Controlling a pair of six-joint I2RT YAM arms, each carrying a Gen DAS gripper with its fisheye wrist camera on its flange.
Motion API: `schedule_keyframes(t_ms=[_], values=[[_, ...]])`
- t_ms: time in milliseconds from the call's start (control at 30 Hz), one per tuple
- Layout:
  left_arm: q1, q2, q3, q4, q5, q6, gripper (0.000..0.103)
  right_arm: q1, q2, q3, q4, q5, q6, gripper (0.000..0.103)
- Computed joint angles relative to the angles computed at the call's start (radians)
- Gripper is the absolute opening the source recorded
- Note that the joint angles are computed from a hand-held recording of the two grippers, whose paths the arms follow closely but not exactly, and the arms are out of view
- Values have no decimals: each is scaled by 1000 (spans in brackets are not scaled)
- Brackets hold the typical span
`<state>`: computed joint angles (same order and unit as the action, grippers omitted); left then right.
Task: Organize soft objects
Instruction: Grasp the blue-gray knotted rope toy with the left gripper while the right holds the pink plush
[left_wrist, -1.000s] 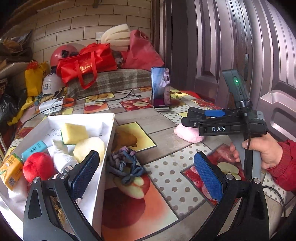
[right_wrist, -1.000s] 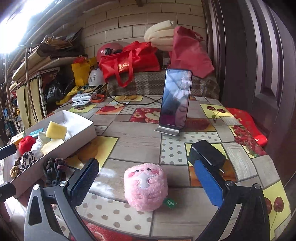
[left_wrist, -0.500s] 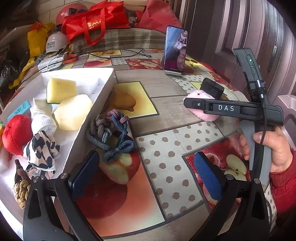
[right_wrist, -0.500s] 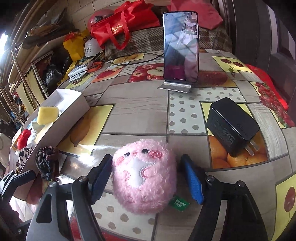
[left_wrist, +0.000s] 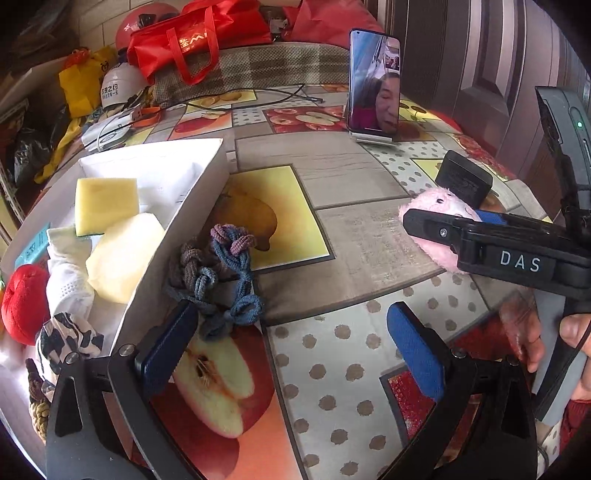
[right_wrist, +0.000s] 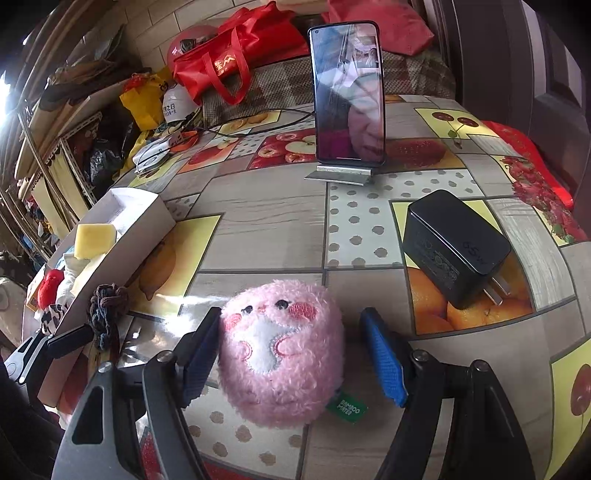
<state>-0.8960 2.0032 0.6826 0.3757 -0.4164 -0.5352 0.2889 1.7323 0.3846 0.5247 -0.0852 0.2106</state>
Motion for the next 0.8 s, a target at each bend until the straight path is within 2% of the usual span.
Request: schedule_keyframes(t_ms=[100, 167, 200, 267, 333, 367, 400, 500, 600, 700, 800], values=[[3, 14, 15, 38, 37, 50, 103, -3, 0, 0, 3, -7, 4, 75], [2, 8, -32, 140, 193, 83, 103, -14, 0, -6, 13, -20, 12, 75], [-18, 5, -42, 148, 204, 73, 103, -20, 0, -9, 17, -25, 15, 75], [-70, -37, -95, 204, 106, 64, 103, -21, -1, -10, 19, -27, 20, 75], [-106, -82, -140, 256, -56, 80, 103, -21, -1, -9, 15, -22, 13, 75], [-108, -99, -144, 257, -122, 92, 103, -19, -2, -8, 13, -20, 12, 75], [-91, -112, -138, 240, -145, 100, 103, -18, -4, -8, 10, -18, 12, 75], [12, -93, -60, 150, -32, 110, 103, -15, -5, -8, 9, -18, 16, 75], [52, 7, 55, 80, -25, 156, 103, -15, -6, -8, 9, -18, 17, 75], [82, 38, 76, 87, 55, 143, 102, -26, -6, -10, 12, -18, 35, 74], [78, 43, 76, 77, 67, 123, 102, -36, -5, -12, 18, -32, 32, 74]])
